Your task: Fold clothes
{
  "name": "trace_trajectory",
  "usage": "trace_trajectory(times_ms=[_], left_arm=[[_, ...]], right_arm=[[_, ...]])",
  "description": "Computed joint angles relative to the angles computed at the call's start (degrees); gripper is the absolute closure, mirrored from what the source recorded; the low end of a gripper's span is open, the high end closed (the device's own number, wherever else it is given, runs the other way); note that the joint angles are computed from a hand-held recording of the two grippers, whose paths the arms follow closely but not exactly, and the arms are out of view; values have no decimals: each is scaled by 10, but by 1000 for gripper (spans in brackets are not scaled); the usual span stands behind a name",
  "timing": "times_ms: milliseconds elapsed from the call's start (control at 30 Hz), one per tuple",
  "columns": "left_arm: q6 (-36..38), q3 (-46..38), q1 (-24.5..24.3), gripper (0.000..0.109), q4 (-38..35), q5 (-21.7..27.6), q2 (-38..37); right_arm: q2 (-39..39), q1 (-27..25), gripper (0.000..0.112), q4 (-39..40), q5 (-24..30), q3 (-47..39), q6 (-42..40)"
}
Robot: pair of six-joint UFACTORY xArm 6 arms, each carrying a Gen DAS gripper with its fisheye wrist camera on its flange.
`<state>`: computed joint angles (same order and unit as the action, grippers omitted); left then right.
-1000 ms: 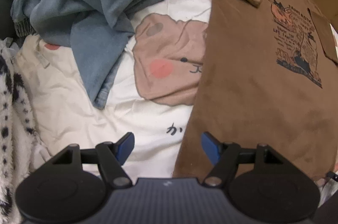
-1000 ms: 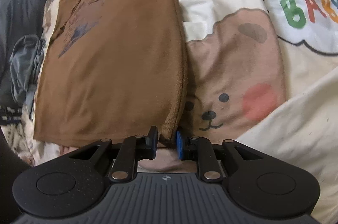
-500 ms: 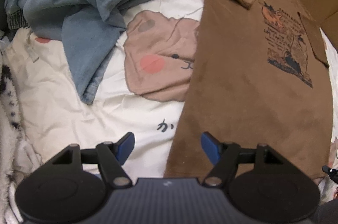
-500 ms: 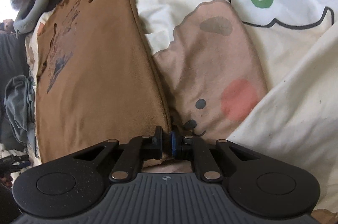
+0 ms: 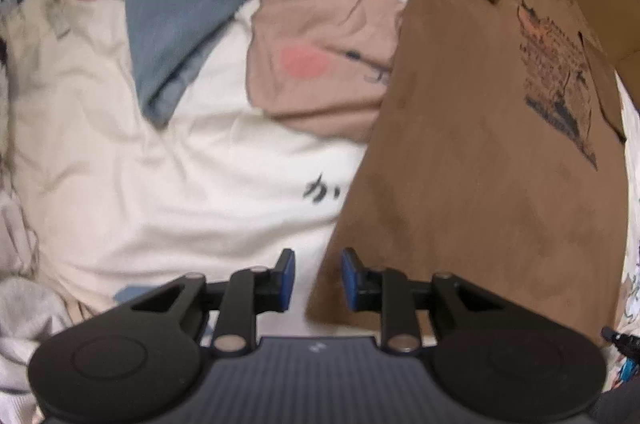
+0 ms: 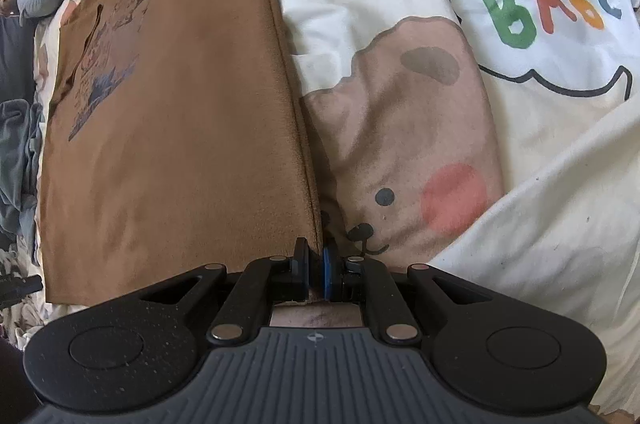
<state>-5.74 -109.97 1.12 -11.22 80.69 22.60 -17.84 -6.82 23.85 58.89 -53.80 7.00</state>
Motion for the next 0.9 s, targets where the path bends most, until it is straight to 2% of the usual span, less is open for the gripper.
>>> trace_trajectory(times_ms=[200, 333, 633, 767, 800, 867, 900], left_arm=[[20, 59, -6, 82, 15, -13, -29], [12, 92, -6, 82, 12, -41, -46], [46, 168, -33, 81, 50, -108, -88], [38, 195, -42, 81, 66, -130, -104], [35, 197, -43, 83, 69, -132, -106], [43, 199, -45, 94, 70, -135, -109], [48, 199, -46, 96, 71, -135, -110]], right_arm=[[0, 7, 108, -11, -3, 3, 18], [13, 17, 108, -25, 6, -6, 30], [28, 24, 108, -37, 13, -20, 29], [27, 25, 108, -40, 13, -18, 32], [27, 26, 108, -41, 12, -18, 33], [27, 27, 108, -42, 10, -17, 35], [25, 27, 108, -41, 8, -15, 35]])
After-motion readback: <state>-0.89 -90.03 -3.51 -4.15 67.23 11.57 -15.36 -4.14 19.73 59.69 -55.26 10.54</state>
